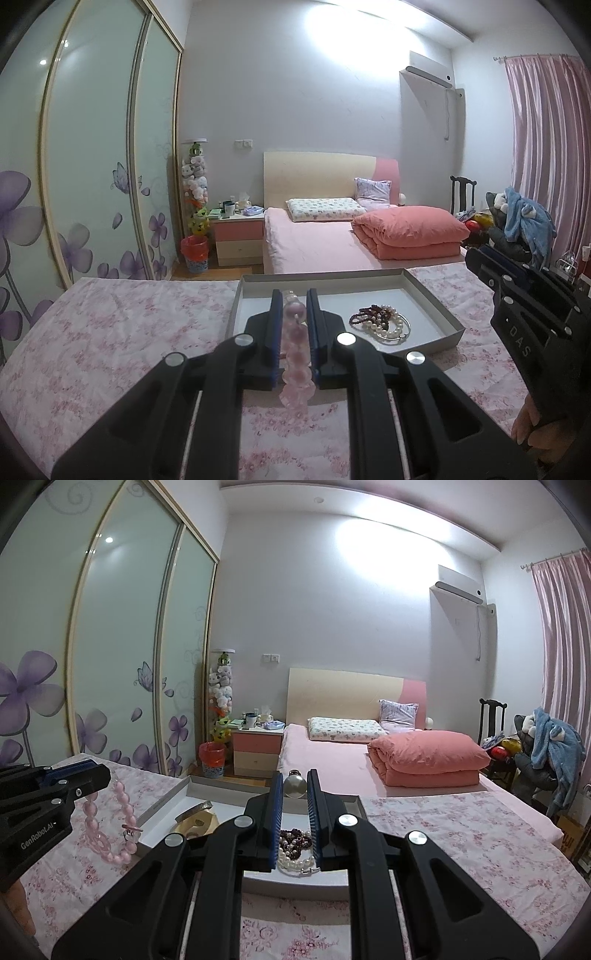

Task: Organize jewelry
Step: 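Carry the pink bracelet and pearl earring into the grey tray, open both tools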

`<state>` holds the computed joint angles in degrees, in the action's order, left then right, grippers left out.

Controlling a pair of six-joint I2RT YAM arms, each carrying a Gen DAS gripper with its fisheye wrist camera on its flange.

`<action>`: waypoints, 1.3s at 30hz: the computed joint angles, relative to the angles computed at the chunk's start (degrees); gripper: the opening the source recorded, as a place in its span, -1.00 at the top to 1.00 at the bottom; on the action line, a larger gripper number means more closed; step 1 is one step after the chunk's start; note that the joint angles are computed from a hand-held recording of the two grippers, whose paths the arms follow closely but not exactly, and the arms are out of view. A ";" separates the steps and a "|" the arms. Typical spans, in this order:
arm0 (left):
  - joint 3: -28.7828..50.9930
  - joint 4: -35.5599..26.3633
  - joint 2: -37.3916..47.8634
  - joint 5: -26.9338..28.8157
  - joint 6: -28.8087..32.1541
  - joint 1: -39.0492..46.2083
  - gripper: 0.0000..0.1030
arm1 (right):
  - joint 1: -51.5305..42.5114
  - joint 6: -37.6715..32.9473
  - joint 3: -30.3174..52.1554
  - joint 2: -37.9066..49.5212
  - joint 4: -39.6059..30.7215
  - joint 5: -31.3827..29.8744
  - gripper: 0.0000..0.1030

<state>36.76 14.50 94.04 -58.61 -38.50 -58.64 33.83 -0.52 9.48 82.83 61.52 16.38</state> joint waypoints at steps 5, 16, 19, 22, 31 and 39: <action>0.61 1.70 0.64 1.45 2.26 1.60 0.74 | -0.08 0.21 1.03 1.22 0.27 -0.13 0.73; 3.33 10.08 4.61 8.35 10.21 9.11 0.74 | -5.84 3.81 11.16 8.94 -2.76 -5.96 0.73; 5.10 12.03 7.02 10.00 12.09 11.10 0.74 | -7.09 4.63 14.06 12.12 -3.38 -7.52 0.73; 6.83 13.84 9.63 12.23 13.24 13.30 0.74 | -7.87 4.85 17.86 16.58 -4.07 -8.94 0.73; 10.31 16.32 16.29 19.54 14.08 18.59 0.74 | -9.07 7.00 27.37 26.77 -11.52 -13.20 0.73; 13.15 17.16 19.94 23.05 14.68 20.47 0.74 | -9.75 8.33 30.55 29.01 -15.29 -15.17 0.73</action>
